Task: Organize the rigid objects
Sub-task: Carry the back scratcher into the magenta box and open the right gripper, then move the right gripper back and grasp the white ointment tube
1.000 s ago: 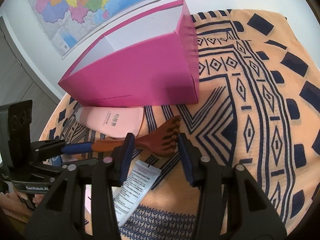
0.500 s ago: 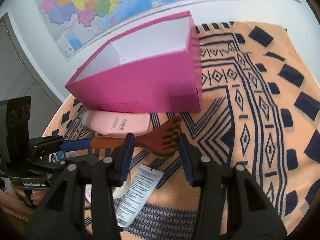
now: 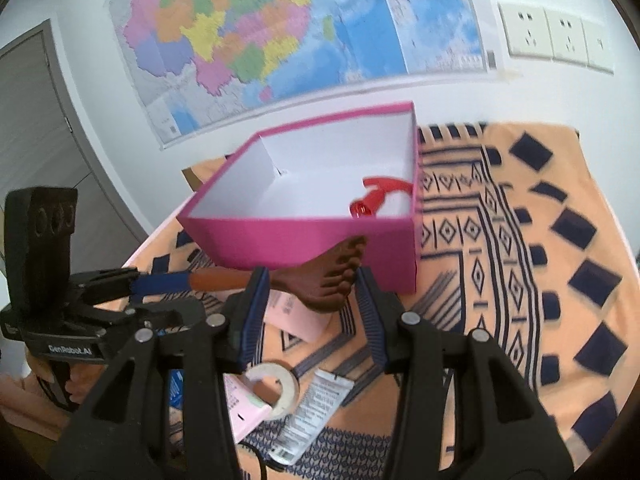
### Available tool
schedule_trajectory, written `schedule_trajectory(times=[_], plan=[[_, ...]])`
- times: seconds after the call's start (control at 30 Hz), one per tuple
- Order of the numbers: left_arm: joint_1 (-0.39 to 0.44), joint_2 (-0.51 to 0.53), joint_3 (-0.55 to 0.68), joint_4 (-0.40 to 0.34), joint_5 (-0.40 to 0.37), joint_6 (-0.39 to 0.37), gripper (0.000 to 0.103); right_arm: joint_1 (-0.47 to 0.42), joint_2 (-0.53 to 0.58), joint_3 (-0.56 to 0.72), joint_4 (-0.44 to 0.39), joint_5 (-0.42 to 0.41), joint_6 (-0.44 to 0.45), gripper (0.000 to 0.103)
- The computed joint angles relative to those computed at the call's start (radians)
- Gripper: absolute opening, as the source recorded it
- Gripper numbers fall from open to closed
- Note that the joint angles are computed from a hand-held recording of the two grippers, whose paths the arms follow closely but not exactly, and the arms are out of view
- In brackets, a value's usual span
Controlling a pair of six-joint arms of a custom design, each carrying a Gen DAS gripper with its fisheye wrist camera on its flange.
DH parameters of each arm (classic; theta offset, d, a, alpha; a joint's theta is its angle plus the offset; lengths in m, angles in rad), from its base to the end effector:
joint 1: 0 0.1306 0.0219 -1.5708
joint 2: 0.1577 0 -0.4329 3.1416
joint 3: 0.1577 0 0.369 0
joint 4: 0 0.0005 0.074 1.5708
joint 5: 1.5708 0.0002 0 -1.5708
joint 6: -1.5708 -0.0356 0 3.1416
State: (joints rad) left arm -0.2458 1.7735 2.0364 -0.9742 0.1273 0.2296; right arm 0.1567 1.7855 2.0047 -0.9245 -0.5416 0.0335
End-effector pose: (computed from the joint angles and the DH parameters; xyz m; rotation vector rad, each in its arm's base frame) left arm 0.5939 -0.1542 0.5601 0.0860 2.3047 -0.3916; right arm 0.6087 0.1142 0.5462 -0.4953 2.1878 0.6798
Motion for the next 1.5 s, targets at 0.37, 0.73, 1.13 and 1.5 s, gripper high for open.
schedule_trajectory(times=[0.37, 0.73, 1.13, 1.5], plan=[[0.019, 0.109, 0.198, -0.036, -0.039, -0.041, 0.054, 0.002, 0.110, 0.193, -0.050, 0.002, -0.011, 0.047], [0.039, 0.239, 0.359, -0.125, -0.028, -0.046, 0.054, 0.006, 0.255, 0.420, -0.206, 0.040, 0.012, 0.047], [0.050, 0.309, 0.449, -0.196, 0.019, -0.035, 0.054, 0.019, 0.273, 0.445, -0.221, 0.122, 0.031, 0.050], [0.040, 0.157, 0.201, -0.014, 0.014, -0.056, 0.056, -0.019, 0.150, 0.250, -0.112, 0.021, -0.009, 0.050]])
